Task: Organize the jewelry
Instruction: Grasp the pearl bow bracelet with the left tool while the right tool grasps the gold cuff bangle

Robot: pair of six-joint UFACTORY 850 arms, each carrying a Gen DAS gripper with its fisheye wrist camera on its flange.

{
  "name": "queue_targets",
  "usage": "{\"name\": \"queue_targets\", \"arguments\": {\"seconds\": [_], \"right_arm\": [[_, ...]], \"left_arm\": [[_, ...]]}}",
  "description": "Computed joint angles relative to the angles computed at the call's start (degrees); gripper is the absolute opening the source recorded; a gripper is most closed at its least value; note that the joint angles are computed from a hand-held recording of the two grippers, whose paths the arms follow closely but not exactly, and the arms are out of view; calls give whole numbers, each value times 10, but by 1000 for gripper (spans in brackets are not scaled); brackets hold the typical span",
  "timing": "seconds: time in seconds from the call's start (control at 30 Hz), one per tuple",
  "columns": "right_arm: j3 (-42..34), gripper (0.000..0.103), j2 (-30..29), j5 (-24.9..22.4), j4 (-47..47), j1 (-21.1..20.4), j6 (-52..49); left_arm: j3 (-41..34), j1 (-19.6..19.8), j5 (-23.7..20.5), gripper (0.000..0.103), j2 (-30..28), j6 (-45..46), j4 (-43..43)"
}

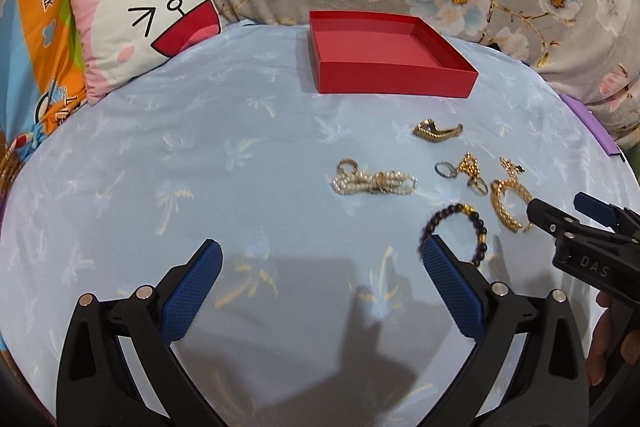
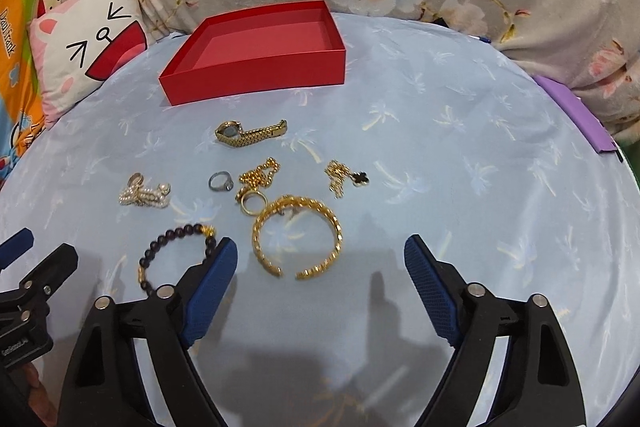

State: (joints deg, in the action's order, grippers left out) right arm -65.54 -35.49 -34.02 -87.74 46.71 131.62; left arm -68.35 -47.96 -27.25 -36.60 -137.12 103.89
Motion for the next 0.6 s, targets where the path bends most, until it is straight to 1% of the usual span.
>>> {"name": "queue_targets", "arguments": {"seconds": [0.07,0.2,0.3,0.37,0.43,0.53,0.57,0.6], "right_arm": [[-13,77,-9,6,12,-6,-19],[-19,72,-17,36,22,-20,-28],[-18,71,-21,66,7,-28,-13],[-20,71,-22,74,-4,-28,-6],[-25,71,-27,72,1,-27,-17],[-39,70,-38,73,35,-29,-57],[-40,67,-39,71,38,-29,-61],[-40,62,-39,65,39,-27,-63]], "left_arm": [[-11,3,6,98,-6,19,-11],[-28,9,20,98,-18,36,-18],[-40,14,30,98,-27,45,-17],[-47,17,38,98,-32,44,-12],[-53,19,42,98,-37,49,-16],[-60,21,47,98,-44,58,-23],[-61,21,48,98,-45,58,-21],[-62,22,49,98,-47,58,-20]]}}
